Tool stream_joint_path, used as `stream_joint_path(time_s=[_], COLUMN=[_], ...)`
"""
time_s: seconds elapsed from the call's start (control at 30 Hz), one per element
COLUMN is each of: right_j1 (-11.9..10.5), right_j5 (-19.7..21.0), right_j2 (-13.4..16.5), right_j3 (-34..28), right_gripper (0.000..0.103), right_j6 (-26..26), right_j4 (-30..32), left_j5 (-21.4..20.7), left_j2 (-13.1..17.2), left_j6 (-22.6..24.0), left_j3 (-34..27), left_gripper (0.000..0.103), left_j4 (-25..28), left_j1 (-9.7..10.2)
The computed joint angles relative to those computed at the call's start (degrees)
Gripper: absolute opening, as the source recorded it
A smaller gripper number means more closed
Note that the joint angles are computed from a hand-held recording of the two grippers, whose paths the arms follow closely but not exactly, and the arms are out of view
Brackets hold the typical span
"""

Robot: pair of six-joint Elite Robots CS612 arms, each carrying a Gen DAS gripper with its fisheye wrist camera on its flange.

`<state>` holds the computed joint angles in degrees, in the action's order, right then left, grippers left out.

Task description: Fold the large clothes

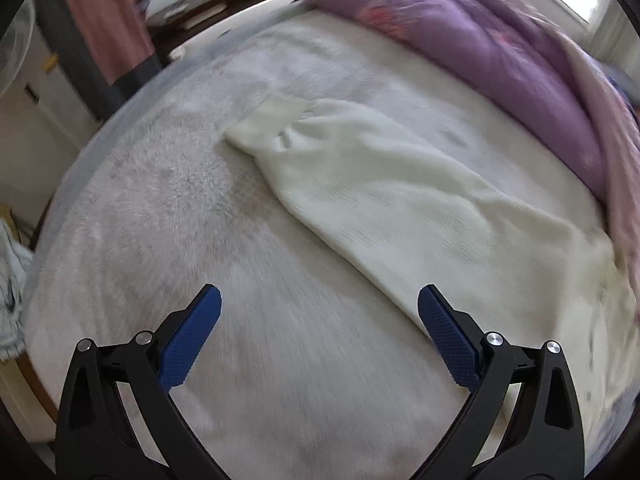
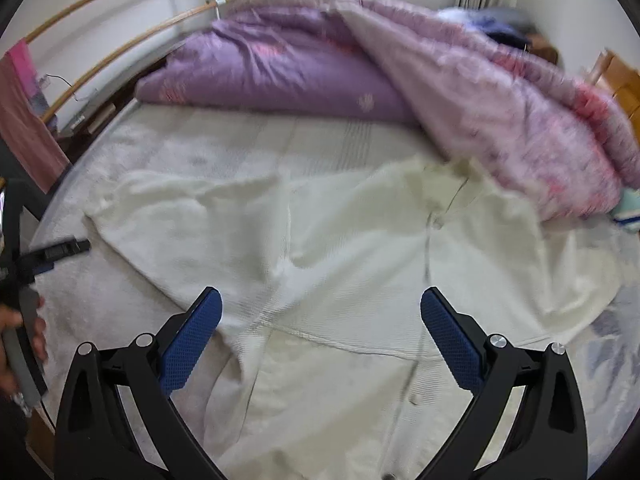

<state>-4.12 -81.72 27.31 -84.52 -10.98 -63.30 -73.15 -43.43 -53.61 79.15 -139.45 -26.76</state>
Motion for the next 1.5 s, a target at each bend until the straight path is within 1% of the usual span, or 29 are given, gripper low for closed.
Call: stream_joint_path(time_s=[0.17,0.27,0.3,0.33,0.37,0.4,0.43,0.47,0.5,0.53,0.57,0.6,0.63,0.67,0.7,0.73,0.83,0.9,0.93,1.0,1.1,1.13,1.23,1.33,1.37,1.4,1.43,1.47,1.5], right_j1=[0.32,0.29,0.32,0.33,0.19,0.04,-0.13,-0.24,-0.44,-0.65,-0.87,-1.13,-1.32,-1.44,-1.47,-1.37,-0.27,-0.24,-0.50,-1.75,-4.84,-6.06,-10.86,-14.58,-16.54,-17.69,-19.01,-19.97,-21.38], right_j5=[-0.86,-1.35,-1.63,-2.09,-1.70,-1.34,-0.68,0.17,1.29,2.44,4.11,6.74,9.27,12.01,14.36,15.74,13.52,13.42,14.40,18.77,21.95,22.93,21.59,18.49,16.96,15.77,13.83,12.66,11.71], right_j2=[1.25,1.42,1.60,1.60,1.51,1.52,1.41,1.21,1.03,0.86,0.61,0.46,0.42,0.34,0.25,0.17,-0.83,-1.17,-1.63,-1.86,-1.15,-1.01,-0.54,-0.51,-0.60,-0.73,-0.72,-0.75,-0.86], right_j3=[4.11,6.21,6.56,7.32,8.02,8.48,9.22,9.95,10.75,11.45,12.23,12.72,12.90,13.18,13.48,13.79,17.28,18.13,18.55,17.89,13.74,12.46,8.40,6.12,5.57,5.26,5.08,5.11,5.37], right_gripper=[0.095,0.095,0.095,0.094,0.091,0.083,0.072,0.064,0.052,0.042,0.038,0.033,0.031,0.030,0.025,0.025,0.025,0.024,0.027,0.026,0.027,0.027,0.027,0.032,0.033,0.038,0.040,0.041,0.041], right_j6=[1.53,2.41,2.35,1.99,1.78,1.83,1.88,1.93,2.07,2.21,2.42,2.50,2.34,1.61,0.59,-0.37,-3.15,-3.54,-4.04,-4.59,-3.02,-2.38,-0.32,1.45,2.40,2.67,3.19,3.81,4.49], right_j4=[-1.00,-1.55,-2.18,-2.52,-2.48,-2.71,-2.69,-2.47,-1.96,-1.55,-0.89,-0.28,0.14,0.79,1.47,2.26,7.36,7.27,7.99,9.72,9.86,9.66,6.79,3.48,1.49,0.79,-0.58,-1.66,-2.40], left_j5=[0.21,-1.50,-2.98,-3.84,-4.58,-5.53,-5.03,-3.76,-3.97,-5.12,-5.87,-4.82,-2.91,-1.08,2.27,4.29,9.01,10.88,12.60,12.92,12.40,12.23,9.53,4.46,3.37,3.19,2.05,0.52,0.31], left_j2=[4.65,7.02,7.88,8.43,9.01,9.50,9.63,9.57,9.43,9.08,8.42,7.67,6.46,5.13,3.05,1.70,-2.64,-3.63,-4.17,-4.52,-3.63,-2.73,1.53,7.21,9.62,10.92,13.45,16.26,17.71], left_j6=[-3.24,-4.25,-5.65,-7.09,-8.26,-8.84,-8.97,-8.30,-7.06,-6.78,-6.89,-6.74,-6.26,-5.27,-3.80,-3.11,-0.15,3.83,6.69,9.61,14.06,15.70,19.90,20.75,21.80,22.41,22.72,23.23,23.22], left_j3=[-3.76,-6.33,-7.25,-8.05,-8.55,-9.08,-9.22,-8.96,-8.57,-7.98,-6.79,-5.89,-4.68,-3.43,-1.34,-0.20,3.29,2.90,2.55,1.36,-1.88,-3.99,-11.66,-20.96,-24.98,-26.96,-31.00,-35.62,-37.90], left_gripper=[0.098,0.098,0.097,0.092,0.082,0.071,0.063,0.050,0.019,0.008,0.006,0.006,0.006,0.006,0.006,0.006,0.006,0.006,0.006,0.006,0.006,0.006,0.006,0.006,0.006,0.006,0.006,0.006,0.006], left_j4=[-2.37,-4.18,-4.09,-3.05,-3.06,-2.62,-2.45,-3.31,-4.66,-6.14,-8.75,-9.80,-10.57,-11.45,-13.40,-14.64,-19.07,-19.52,-20.55,-22.38,-25.24,-25.10,-24.64,-21.46,-19.13,-17.91,-15.80,-12.81,-10.93], left_j1=[3.15,4.61,5.24,5.58,5.99,6.36,6.39,6.26,6.29,6.53,6.67,6.52,6.16,5.73,4.89,4.27,1.98,0.37,-0.99,-2.86,-5.74,-7.02,-10.38,-12.71,-13.77,-14.39,-15.37,-16.33,-16.85])
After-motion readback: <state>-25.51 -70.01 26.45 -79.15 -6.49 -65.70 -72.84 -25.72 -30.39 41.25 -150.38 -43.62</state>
